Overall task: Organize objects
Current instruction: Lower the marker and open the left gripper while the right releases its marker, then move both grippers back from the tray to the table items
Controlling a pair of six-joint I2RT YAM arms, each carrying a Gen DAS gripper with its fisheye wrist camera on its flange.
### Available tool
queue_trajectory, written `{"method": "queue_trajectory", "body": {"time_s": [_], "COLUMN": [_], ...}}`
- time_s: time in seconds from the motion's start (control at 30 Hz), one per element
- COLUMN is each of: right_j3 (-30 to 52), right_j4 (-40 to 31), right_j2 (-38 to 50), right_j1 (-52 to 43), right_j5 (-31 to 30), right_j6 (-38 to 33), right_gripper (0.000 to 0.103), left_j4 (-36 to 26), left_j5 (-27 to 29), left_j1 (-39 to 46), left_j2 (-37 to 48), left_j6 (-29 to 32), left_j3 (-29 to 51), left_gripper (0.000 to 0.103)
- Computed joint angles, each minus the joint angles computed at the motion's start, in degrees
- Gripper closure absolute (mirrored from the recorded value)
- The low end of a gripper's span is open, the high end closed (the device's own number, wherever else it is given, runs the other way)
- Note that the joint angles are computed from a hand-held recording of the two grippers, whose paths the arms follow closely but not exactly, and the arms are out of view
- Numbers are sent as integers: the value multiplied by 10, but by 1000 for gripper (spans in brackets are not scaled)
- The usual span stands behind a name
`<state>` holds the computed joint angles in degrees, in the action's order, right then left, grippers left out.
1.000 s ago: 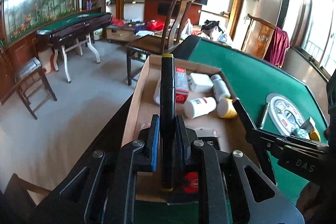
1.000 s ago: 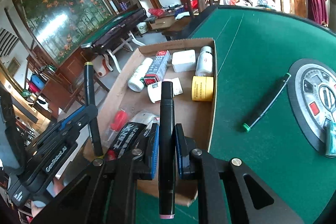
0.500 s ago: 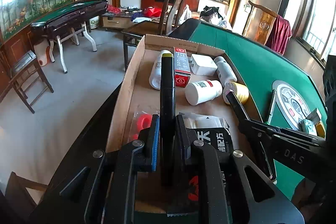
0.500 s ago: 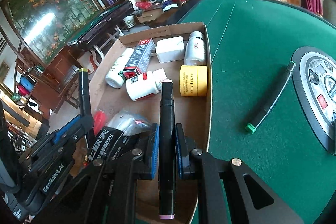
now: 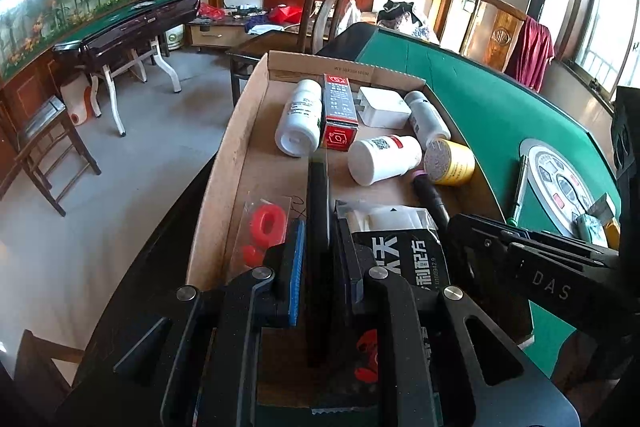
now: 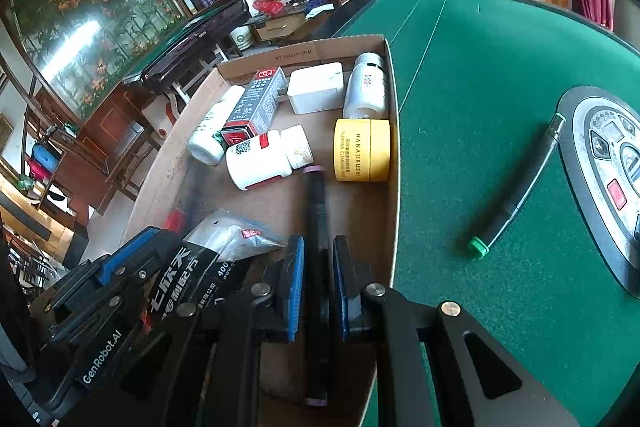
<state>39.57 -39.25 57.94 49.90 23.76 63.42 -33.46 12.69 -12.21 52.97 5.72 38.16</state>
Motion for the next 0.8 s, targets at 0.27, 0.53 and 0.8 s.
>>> {"method": "queue_trajectory", "body": {"time_s": [0.27, 0.53, 0.8], "right_j3": [3, -10, -2], "right_j4": [-44, -143, -320], "right_j2": [-50, -166, -275], "right_j1": [39, 84, 218], "right_j5": [39, 79, 157], "right_j6": [29, 103, 261], "right_gripper": [89, 89, 89], "left_j4": [-33, -56, -74], "left_j5": [12, -24, -108], "left_j1": [9, -48, -186], "left_j2": [-2, -39, -40], "left_j6": [4, -21, -68], "left_j3": [19, 28, 55], "left_gripper": [88, 87, 87]}}
